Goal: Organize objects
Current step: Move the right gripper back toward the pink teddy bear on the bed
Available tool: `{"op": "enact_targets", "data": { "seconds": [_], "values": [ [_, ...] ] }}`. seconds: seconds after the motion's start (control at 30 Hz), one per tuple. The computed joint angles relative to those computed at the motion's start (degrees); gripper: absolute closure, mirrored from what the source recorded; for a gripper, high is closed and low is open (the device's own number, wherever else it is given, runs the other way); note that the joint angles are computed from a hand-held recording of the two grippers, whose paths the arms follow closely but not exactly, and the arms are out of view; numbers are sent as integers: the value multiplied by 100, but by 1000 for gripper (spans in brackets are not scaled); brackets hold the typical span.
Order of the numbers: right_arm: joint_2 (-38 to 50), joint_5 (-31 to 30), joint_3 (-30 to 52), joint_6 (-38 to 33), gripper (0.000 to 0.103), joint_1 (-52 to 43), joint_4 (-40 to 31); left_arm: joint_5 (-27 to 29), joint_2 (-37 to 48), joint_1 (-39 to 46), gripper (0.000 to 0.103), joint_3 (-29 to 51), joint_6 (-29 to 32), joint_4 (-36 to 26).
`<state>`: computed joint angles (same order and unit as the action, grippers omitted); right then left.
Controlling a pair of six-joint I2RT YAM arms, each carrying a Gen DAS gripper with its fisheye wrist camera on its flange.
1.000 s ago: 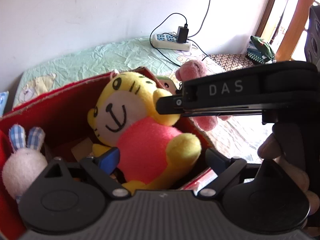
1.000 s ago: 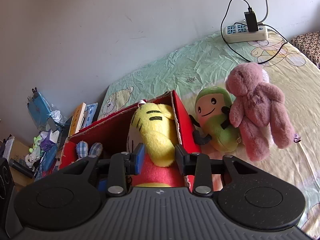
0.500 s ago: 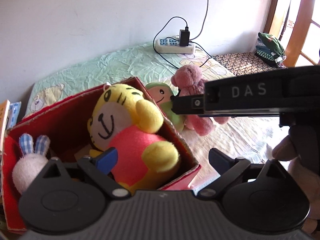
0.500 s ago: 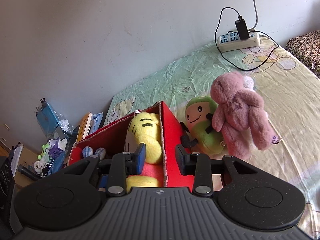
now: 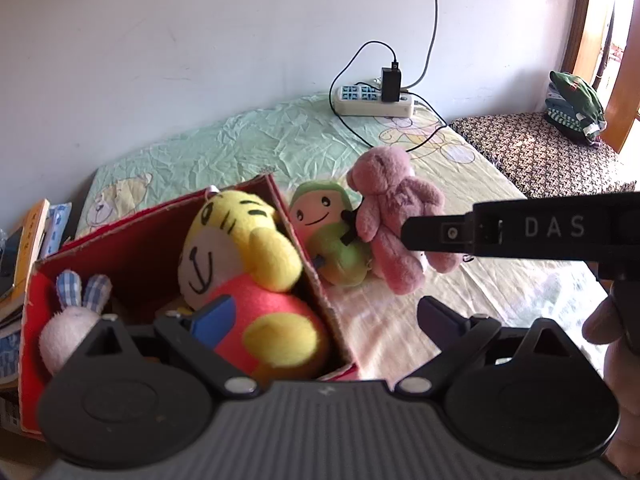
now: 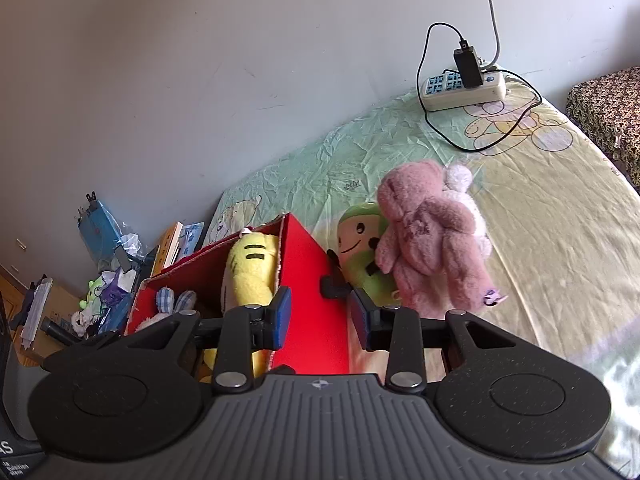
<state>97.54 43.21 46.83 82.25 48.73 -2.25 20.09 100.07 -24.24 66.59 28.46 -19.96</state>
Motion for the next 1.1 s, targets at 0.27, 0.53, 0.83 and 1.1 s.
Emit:
{"op": "enact_targets", "data": {
  "seconds": [0.27, 0.53, 0.83, 1.1],
  "values": [
    [-676, -89, -815, -26, 66, -39, 216, -449, -290, -539, 5, -269, -474, 216],
    [-1340, -200, -1613, -12, 66, -94, 412, -895, -457, -1103, 5, -443, -897, 352],
    [-1834, -386, -2333, 89, 66, -114, 605, -1325, -326, -1740, 5, -498, -1327, 443],
    [-2106, -615, -2848, 79, 66, -215, 911, -1609, -43, -2065, 6, -414, -1617, 446]
  ]
}}
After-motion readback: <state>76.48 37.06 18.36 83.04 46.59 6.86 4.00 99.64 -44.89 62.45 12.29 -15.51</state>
